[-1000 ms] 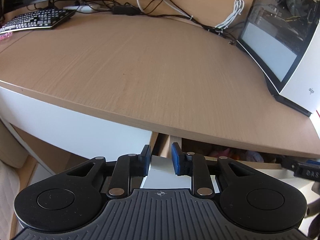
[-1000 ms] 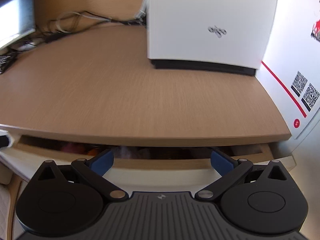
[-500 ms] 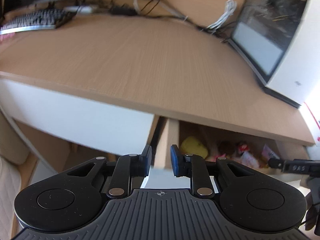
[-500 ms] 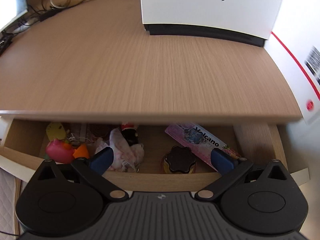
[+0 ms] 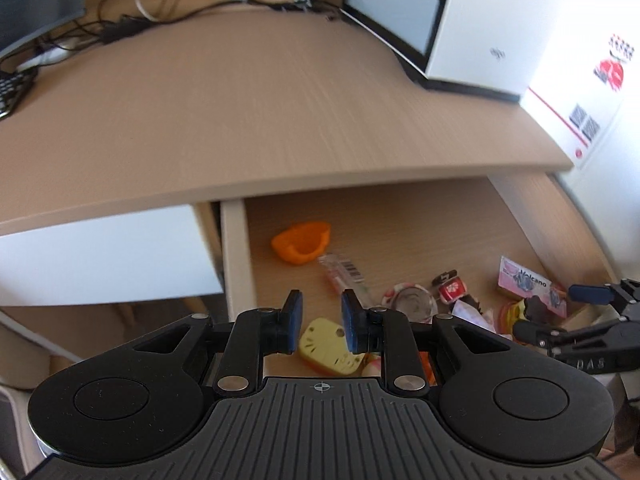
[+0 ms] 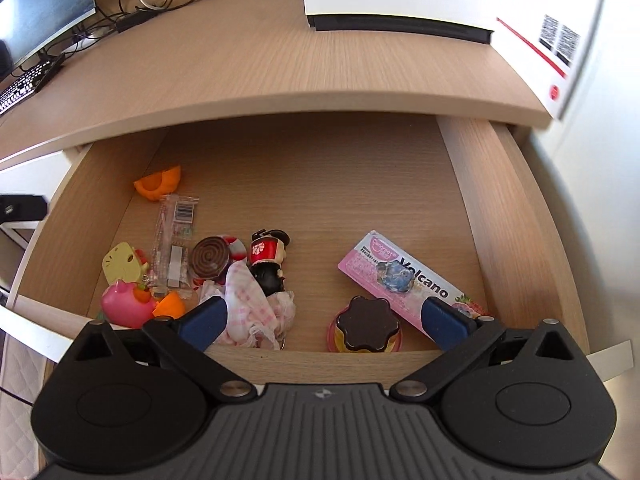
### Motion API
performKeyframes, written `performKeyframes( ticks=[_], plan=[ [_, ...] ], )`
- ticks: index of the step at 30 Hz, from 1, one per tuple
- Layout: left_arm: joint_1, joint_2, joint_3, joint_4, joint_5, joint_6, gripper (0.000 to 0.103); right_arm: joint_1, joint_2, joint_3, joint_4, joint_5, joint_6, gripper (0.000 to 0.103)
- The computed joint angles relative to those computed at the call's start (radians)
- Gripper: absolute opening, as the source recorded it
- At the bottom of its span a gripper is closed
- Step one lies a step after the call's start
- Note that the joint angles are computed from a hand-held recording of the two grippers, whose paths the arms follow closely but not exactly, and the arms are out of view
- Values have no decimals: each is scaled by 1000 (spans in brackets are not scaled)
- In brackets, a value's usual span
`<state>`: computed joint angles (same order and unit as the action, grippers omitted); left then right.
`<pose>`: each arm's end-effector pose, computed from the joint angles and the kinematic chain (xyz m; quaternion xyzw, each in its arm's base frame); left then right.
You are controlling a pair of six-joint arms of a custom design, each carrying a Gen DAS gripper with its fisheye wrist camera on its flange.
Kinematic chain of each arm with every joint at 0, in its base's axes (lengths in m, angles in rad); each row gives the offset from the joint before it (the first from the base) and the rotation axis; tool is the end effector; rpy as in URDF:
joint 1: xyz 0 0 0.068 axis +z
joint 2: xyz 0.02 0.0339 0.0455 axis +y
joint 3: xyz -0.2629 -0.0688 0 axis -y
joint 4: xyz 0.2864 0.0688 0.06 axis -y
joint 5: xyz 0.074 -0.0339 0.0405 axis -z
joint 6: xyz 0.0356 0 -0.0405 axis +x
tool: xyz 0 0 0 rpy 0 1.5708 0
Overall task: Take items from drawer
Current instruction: 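Grasp the orange toy with the left tool while the right tool grasps a snack packet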
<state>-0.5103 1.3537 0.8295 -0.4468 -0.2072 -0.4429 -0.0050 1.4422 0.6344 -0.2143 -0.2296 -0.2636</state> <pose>0.2678 -0.1415 0.1890 0.0015 0.9507 -0.0470 0.3064 0.2843 0.0067 0.1160 -0.1541 0.9443 0.0732 0.2815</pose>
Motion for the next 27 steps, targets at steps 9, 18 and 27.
performKeyframes(
  ticks=[9,18,27],
  plan=[
    [-63,136,76,58,-81,62,25,-31,-34,-28,-100,-1,-49,103],
    [-40,411,241,55,-105,168,26,-90,-54,37,-226,-47,-153,97],
    [15,610,425,-54,24,166,14,-113,-51,142,-183,-223,-215,97]
  ],
)
